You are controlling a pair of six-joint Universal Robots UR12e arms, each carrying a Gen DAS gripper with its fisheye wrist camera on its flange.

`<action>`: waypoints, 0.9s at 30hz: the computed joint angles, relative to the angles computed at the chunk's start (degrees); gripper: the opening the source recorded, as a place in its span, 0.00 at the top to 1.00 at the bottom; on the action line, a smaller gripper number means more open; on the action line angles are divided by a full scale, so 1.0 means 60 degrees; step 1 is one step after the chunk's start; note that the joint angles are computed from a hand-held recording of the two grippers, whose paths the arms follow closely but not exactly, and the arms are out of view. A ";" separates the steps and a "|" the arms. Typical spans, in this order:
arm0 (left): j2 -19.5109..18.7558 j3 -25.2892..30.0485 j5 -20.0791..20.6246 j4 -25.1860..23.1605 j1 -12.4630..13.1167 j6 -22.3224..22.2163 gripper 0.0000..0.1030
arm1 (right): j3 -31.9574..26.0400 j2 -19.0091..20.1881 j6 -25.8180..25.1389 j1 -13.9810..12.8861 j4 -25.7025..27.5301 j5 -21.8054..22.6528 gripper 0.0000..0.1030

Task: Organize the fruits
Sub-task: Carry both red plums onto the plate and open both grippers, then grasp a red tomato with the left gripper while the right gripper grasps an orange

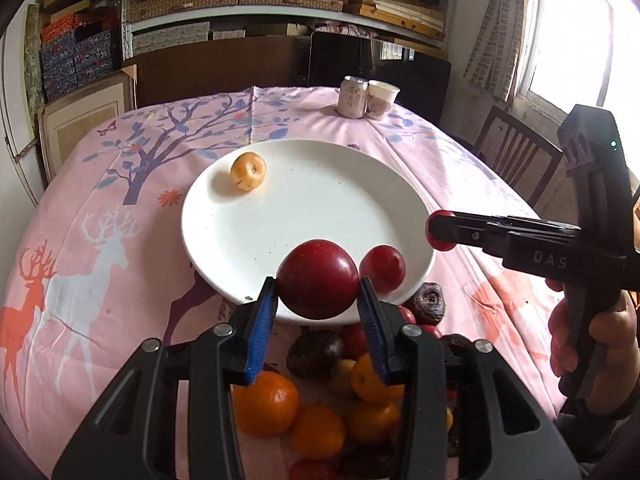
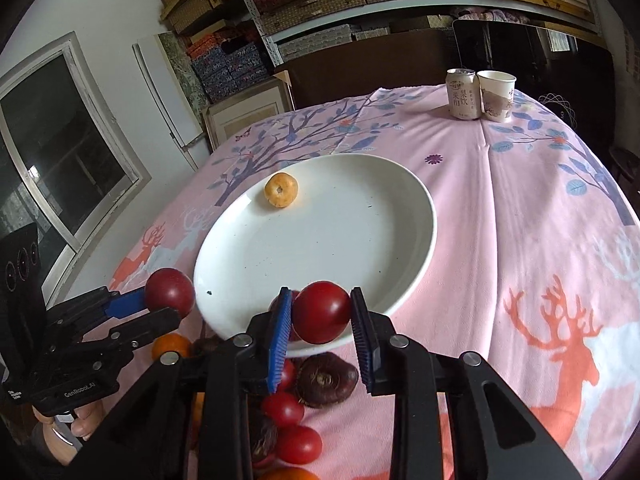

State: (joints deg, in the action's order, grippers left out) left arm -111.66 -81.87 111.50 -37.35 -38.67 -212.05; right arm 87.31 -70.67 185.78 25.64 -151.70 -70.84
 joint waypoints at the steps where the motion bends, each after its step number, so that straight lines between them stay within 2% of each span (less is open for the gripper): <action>1: -0.0087 0.0123 -0.0094 -0.0200 0.0051 -0.0008 0.61 | -0.0102 0.0079 0.0003 0.0017 0.0106 -0.0044 0.71; 4: -0.0245 0.0350 -0.0162 -0.0658 0.0129 -0.0089 0.61 | -0.0297 0.0198 -0.0033 0.0026 0.0530 -0.0004 0.68; 5: -0.0235 0.0321 -0.0211 -0.0627 0.0139 -0.0130 0.61 | -0.0262 0.0185 0.0009 0.0012 0.0454 0.0103 0.59; 6: -0.0208 0.0268 -0.0216 -0.0504 0.0126 -0.0114 0.59 | -0.0171 0.0133 0.0019 0.0030 0.0247 -0.0024 0.56; 9: -0.0054 0.0043 0.0343 -0.0189 -0.0053 -0.0071 0.41 | 0.0131 -0.0091 -0.0098 0.0066 -0.0165 -0.0253 0.55; 10: 0.0022 -0.0044 0.0501 -0.0080 -0.0126 -0.0040 0.40 | 0.0251 -0.0181 -0.0080 0.0026 -0.0230 -0.0161 0.55; 14: 0.0431 -0.0596 0.0779 0.0334 -0.0413 0.0232 0.39 | 0.0904 -0.0639 -0.0159 -0.0104 -0.0434 -0.0023 0.55; 17: 0.0695 -0.0979 0.1115 0.0087 -0.0681 0.0253 0.39 | 0.1502 -0.1009 -0.0299 -0.0163 -0.0478 -0.0086 0.54; 24: 0.1134 -0.1867 0.1025 -0.0281 -0.1015 -0.0240 0.39 | 0.2511 -0.1600 -0.0620 -0.0168 -0.0543 0.0296 0.54; 26: 0.1108 -0.1949 0.0849 -0.0394 -0.1032 -0.0263 0.46 | 0.2658 -0.1694 -0.0561 -0.0138 -0.0724 0.0204 0.54; 27: 0.1084 -0.1966 0.0751 -0.0455 -0.1030 -0.0273 0.55 | 0.2700 -0.1727 -0.0507 -0.0145 -0.0748 0.0268 0.54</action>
